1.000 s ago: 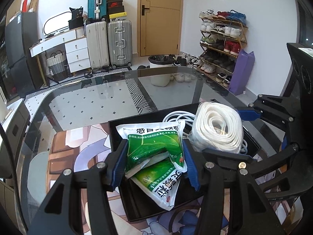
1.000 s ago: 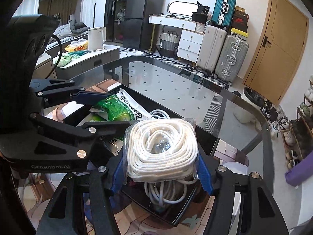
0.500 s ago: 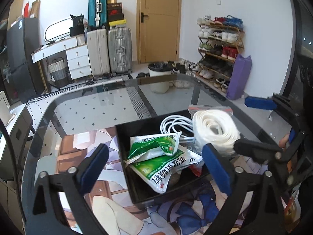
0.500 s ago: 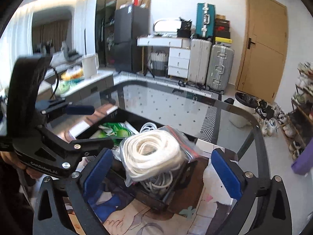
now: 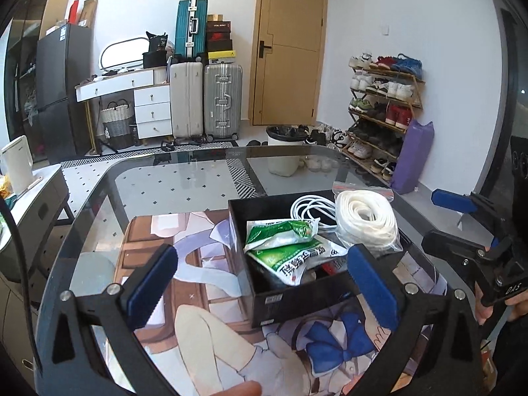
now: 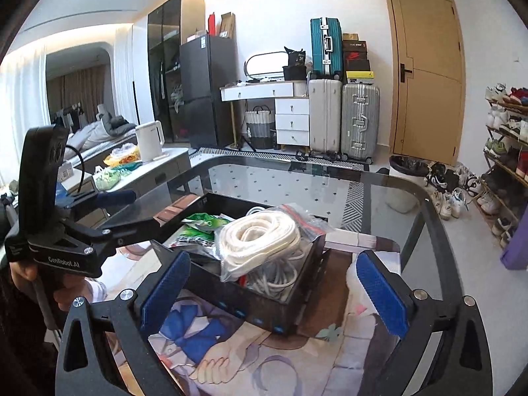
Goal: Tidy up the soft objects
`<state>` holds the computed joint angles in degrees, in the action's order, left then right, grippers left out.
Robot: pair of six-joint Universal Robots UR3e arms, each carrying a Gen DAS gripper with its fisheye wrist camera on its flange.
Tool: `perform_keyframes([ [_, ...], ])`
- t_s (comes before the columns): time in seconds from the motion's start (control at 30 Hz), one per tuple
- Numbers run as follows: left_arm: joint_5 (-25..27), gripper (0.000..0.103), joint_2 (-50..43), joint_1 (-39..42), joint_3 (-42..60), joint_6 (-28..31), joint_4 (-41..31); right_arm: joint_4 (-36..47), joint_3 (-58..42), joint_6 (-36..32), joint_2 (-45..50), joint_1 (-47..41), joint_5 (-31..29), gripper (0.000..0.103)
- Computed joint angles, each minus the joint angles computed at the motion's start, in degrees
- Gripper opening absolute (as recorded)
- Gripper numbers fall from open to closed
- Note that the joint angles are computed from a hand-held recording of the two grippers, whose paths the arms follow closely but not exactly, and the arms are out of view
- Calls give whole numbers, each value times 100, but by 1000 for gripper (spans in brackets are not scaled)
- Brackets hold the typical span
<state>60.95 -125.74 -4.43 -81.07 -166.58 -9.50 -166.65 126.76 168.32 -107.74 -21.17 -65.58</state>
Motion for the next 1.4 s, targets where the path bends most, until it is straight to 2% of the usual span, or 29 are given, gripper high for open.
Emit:
perform_keyframes([
  [0.33,-9,103,-148,125,-395,-227,680,-531,467,221,-87,-16,-24,102],
  [0.67,199,103,-275,74,-651,-253,1362,-643,756,265,-342,-277,340,102],
  [1.4,215,103,-258,123,-789,-289,1536,-1414,996,374,110,11,66,102],
])
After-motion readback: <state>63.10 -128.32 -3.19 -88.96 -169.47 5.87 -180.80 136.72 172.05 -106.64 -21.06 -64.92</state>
